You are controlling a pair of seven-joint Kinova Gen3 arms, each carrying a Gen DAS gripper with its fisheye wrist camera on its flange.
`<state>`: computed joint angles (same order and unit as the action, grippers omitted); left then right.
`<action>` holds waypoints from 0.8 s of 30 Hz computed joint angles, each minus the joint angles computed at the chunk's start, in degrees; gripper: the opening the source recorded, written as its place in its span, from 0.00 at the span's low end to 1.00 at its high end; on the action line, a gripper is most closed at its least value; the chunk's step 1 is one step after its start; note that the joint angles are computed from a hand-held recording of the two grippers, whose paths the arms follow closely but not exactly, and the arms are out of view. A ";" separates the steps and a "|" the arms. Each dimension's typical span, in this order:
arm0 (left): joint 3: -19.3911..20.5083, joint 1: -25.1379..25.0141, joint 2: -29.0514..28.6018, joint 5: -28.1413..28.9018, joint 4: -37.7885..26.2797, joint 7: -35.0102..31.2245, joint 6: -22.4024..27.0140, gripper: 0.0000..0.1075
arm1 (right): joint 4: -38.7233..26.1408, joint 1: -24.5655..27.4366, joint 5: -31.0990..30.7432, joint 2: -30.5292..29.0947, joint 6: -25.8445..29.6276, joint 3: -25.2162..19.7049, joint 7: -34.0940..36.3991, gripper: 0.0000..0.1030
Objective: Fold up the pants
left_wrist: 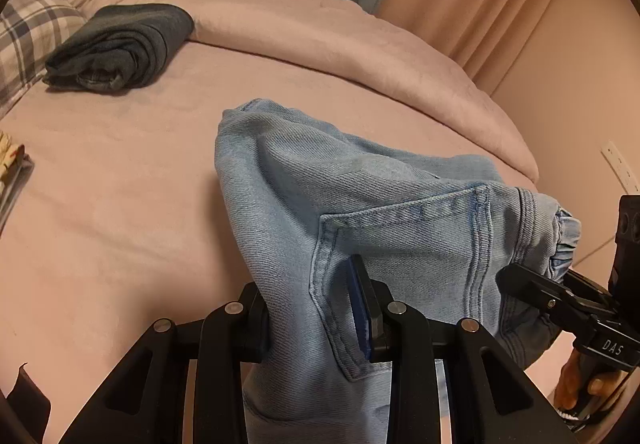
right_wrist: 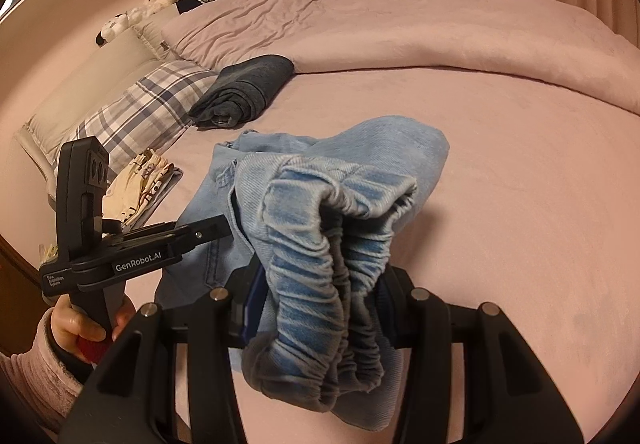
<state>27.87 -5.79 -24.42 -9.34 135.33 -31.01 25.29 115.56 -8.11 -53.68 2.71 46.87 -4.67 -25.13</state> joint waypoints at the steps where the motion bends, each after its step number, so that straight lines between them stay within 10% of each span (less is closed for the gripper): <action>1: -0.52 0.14 -0.03 -0.11 0.11 -0.31 -0.17 0.28 | -0.32 -0.14 -0.13 0.26 -0.02 -0.12 -0.08 0.46; 24: -6.31 0.12 10.57 -7.75 -6.87 -3.91 -3.64 0.28 | -6.86 1.14 -2.21 4.80 -1.96 -1.79 -0.21 0.46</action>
<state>21.56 -5.67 -13.85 -17.09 128.46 -34.92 21.65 108.71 -6.97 -55.89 7.51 44.92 -6.46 -25.33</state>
